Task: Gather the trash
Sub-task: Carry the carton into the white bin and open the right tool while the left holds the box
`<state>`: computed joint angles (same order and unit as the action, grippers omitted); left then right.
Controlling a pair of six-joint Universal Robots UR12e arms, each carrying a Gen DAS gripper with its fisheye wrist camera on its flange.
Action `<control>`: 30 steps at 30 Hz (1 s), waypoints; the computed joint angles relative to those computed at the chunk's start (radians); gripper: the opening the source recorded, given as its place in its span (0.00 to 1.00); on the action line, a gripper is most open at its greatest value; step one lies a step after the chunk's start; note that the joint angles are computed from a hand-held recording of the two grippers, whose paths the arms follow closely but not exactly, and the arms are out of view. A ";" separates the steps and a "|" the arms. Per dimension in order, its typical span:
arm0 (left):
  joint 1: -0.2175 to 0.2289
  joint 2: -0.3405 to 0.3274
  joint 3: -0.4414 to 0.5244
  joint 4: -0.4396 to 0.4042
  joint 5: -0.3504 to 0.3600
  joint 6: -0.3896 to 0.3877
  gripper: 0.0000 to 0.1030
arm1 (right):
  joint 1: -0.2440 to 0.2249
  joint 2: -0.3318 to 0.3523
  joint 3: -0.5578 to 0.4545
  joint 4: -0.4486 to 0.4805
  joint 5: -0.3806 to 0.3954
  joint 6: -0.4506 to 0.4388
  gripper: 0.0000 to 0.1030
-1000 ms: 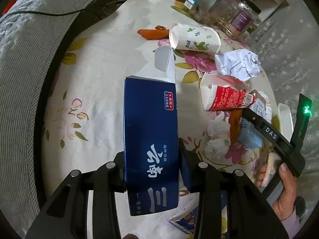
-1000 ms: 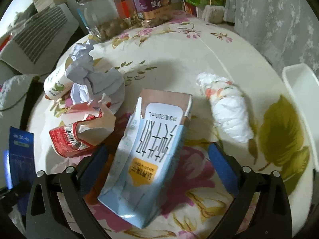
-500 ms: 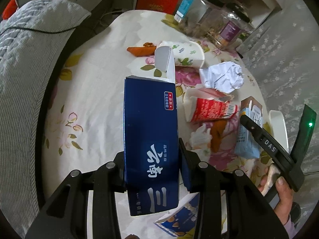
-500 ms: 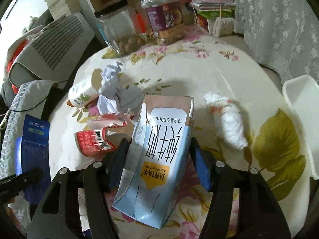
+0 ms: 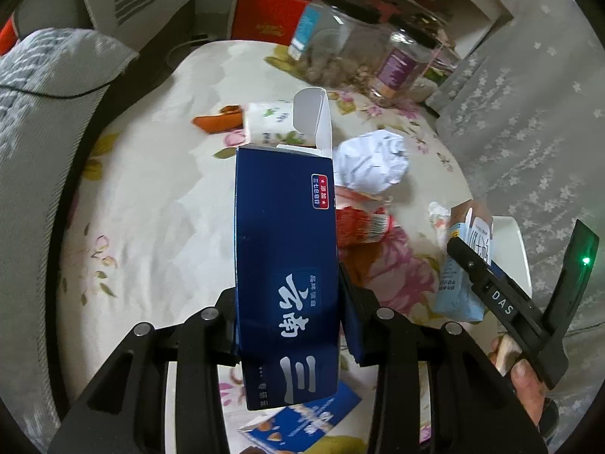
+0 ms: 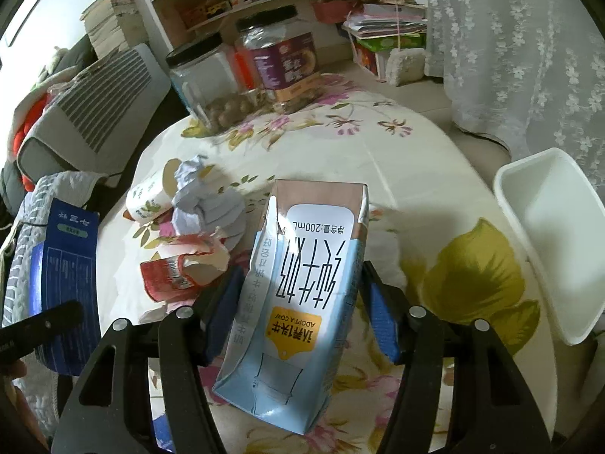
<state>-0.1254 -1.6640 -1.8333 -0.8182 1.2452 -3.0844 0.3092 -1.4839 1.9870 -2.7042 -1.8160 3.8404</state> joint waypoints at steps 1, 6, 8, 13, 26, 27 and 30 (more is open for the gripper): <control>-0.005 0.000 0.000 0.003 -0.001 -0.002 0.38 | -0.003 -0.005 0.005 -0.003 -0.003 0.002 0.57; -0.033 -0.010 0.009 0.023 -0.012 -0.012 0.38 | -0.020 -0.035 0.034 -0.013 -0.020 0.023 0.57; -0.044 -0.014 0.013 0.033 -0.019 -0.016 0.38 | -0.030 -0.049 0.047 -0.013 -0.030 0.030 0.57; -0.074 -0.029 0.027 0.045 -0.024 -0.021 0.38 | -0.054 -0.079 0.076 -0.017 -0.050 0.051 0.57; -0.154 -0.071 0.063 0.060 -0.032 -0.014 0.38 | -0.134 -0.174 0.161 -0.008 -0.124 0.128 0.58; -0.157 -0.073 0.065 0.060 -0.034 -0.013 0.38 | -0.141 -0.182 0.168 -0.005 -0.133 0.134 0.58; -0.176 -0.083 0.076 0.061 -0.040 -0.011 0.38 | -0.165 -0.206 0.188 0.008 -0.150 0.153 0.58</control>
<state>-0.3012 -1.7466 -1.7573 -0.7572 1.2052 -3.0952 0.1440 -1.6898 2.1746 -2.6959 -1.9657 3.9931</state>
